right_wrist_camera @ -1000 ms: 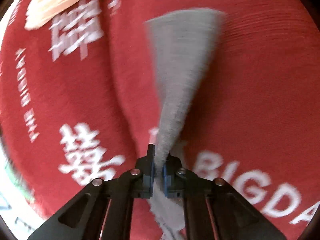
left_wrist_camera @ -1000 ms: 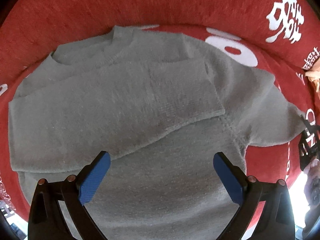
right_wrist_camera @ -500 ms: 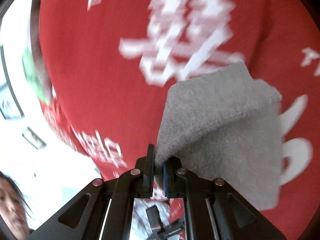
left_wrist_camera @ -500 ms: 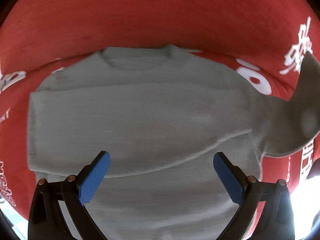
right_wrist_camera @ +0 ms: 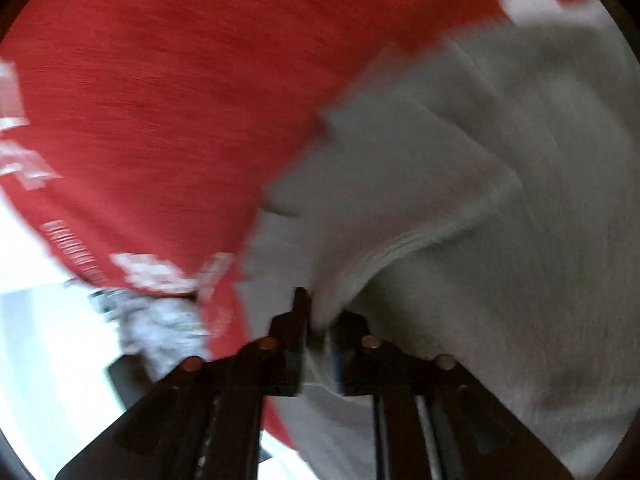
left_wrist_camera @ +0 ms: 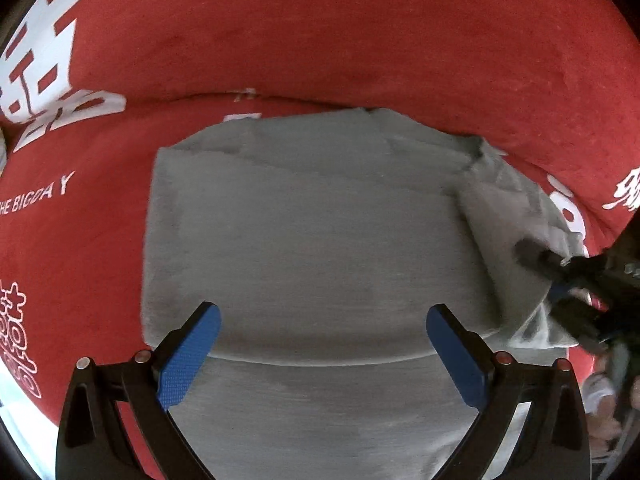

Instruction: Fold small clothes

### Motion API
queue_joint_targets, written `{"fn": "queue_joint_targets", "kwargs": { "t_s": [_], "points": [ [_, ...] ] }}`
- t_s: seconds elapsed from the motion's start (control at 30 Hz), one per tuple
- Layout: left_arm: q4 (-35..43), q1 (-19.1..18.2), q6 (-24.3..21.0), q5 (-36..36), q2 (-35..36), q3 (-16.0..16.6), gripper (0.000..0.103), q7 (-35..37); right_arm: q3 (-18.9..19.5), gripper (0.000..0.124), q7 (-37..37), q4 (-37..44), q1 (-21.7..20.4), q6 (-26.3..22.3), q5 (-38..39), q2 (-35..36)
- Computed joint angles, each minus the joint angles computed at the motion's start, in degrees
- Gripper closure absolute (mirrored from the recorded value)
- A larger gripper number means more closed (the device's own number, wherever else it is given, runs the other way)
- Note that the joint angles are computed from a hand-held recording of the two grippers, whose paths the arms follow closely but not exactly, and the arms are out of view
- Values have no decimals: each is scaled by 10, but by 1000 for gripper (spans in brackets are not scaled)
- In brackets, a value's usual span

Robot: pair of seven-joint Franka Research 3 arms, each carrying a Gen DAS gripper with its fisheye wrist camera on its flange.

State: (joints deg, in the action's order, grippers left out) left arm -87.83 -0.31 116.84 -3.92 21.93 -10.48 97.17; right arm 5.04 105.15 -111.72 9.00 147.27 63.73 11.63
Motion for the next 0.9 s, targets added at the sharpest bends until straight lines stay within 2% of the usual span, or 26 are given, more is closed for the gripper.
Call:
{"fn": "queue_joint_targets", "kwargs": {
  "t_s": [0.07, 0.13, 0.2, 0.23, 0.3, 0.37, 0.47, 0.63, 0.7, 0.77, 0.83, 0.87, 0.9],
  "points": [
    [4, 12, -4, -13, 1, 2, 0, 11, 5, 76, 20, -16, 8, 31, 22, -8],
    [5, 13, 2, -22, 9, 0, 0, 8, 3, 74, 63, -39, 23, 83, 6, -27],
    [8, 24, -4, -37, 10, -1, 0, 17, -3, 74, 102, -46, 29, 109, -21, -29],
    [12, 28, -6, -44, 13, -1, 0, 19, -4, 77, 119, -43, 31, 116, -32, -26],
    [16, 36, -7, -58, 15, -2, 0, 26, -5, 105, 119, -27, 26, 118, -42, -13],
    [22, 45, -12, -77, 18, -4, 0, 34, -6, 113, 118, -2, 24, 108, -77, 6],
    [37, 59, -24, -108, 28, -6, 0, 39, 9, 115, 49, 54, 16, 74, -105, 35],
    [56, 72, -42, -133, 45, -7, 0, 39, 12, 114, 23, 161, 38, -68, -245, 92],
    [61, 73, -50, -137, 51, -9, 0, 38, 12, 110, 35, 182, 45, -118, -275, 107],
    [66, 74, -62, -143, 58, -12, 0, 38, 13, 104, 46, 177, 43, -144, -273, 106],
    [66, 69, -67, -140, 61, -13, 0, 36, 20, 93, 36, 147, 34, -131, -235, 87],
    [67, 66, -70, -137, 64, -13, 0, 34, 20, 80, 32, 129, 30, -124, -221, 73],
    [71, 64, -72, -137, 68, -15, 0, 35, 17, 73, 31, 110, 30, -119, -217, 55]
  ]
}}
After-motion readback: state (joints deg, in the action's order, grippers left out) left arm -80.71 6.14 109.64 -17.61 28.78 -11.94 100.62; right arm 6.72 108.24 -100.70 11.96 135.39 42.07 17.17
